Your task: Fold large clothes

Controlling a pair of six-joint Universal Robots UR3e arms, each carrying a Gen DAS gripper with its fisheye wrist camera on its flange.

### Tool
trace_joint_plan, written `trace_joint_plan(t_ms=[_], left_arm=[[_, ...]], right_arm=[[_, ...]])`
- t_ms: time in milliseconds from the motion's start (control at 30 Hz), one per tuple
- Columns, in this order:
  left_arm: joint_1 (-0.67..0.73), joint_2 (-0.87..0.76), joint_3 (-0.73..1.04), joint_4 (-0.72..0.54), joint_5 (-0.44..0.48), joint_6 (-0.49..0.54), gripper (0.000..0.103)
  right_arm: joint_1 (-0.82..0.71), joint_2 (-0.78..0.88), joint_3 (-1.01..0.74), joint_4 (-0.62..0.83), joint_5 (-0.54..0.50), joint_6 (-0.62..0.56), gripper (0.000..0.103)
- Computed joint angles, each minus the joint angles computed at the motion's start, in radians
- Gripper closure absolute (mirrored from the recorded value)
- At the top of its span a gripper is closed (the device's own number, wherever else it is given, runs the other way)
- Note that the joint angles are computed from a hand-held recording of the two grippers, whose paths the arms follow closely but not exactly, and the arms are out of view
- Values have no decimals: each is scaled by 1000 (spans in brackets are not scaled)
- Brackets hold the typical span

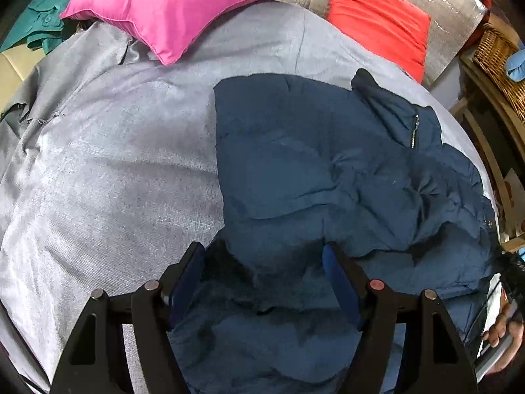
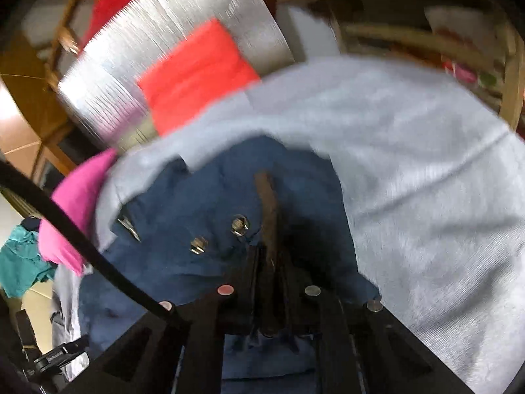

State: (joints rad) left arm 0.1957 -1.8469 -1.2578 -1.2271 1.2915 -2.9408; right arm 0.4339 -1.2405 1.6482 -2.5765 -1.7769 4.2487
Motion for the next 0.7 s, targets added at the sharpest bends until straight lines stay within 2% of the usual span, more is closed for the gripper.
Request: trace_joint_plan(t_ms=[100, 167, 200, 233, 300, 367, 467, 567, 667, 700], left_arm=[[2, -10, 13, -17, 2, 2, 26], [11, -2, 14, -27, -1, 2, 26], [16, 8, 10, -29, -4, 3, 26], [24, 20, 4, -28, -14, 9, 26], [33, 39, -7, -14, -29, 13, 26], [43, 56, -23, 13, -34, 10, 26], [63, 76, -46, 41, -34, -6, 26], [74, 64, -48, 31, -33, -13, 26], [41, 17, -25, 9, 20, -18, 26], [33, 7, -21, 9, 26, -21, 26]], right_arm=[[-19, -16, -2, 15, 25, -16, 87], [-29, -47, 8, 19, 28, -13, 78], [-34, -66, 21, 18, 13, -7, 66], [-32, -84, 35, 9, -7, 3, 49], [-30, -150, 110, -27, -55, 32, 31], [-56, -189, 159, -36, -62, 45, 30], [-136, -237, 265, -78, 64, 34, 30], [-200, -203, 319, -148, 226, 22, 30], [-197, -141, 299, -198, 287, 4, 30], [-188, -125, 273, -175, 284, -5, 38]])
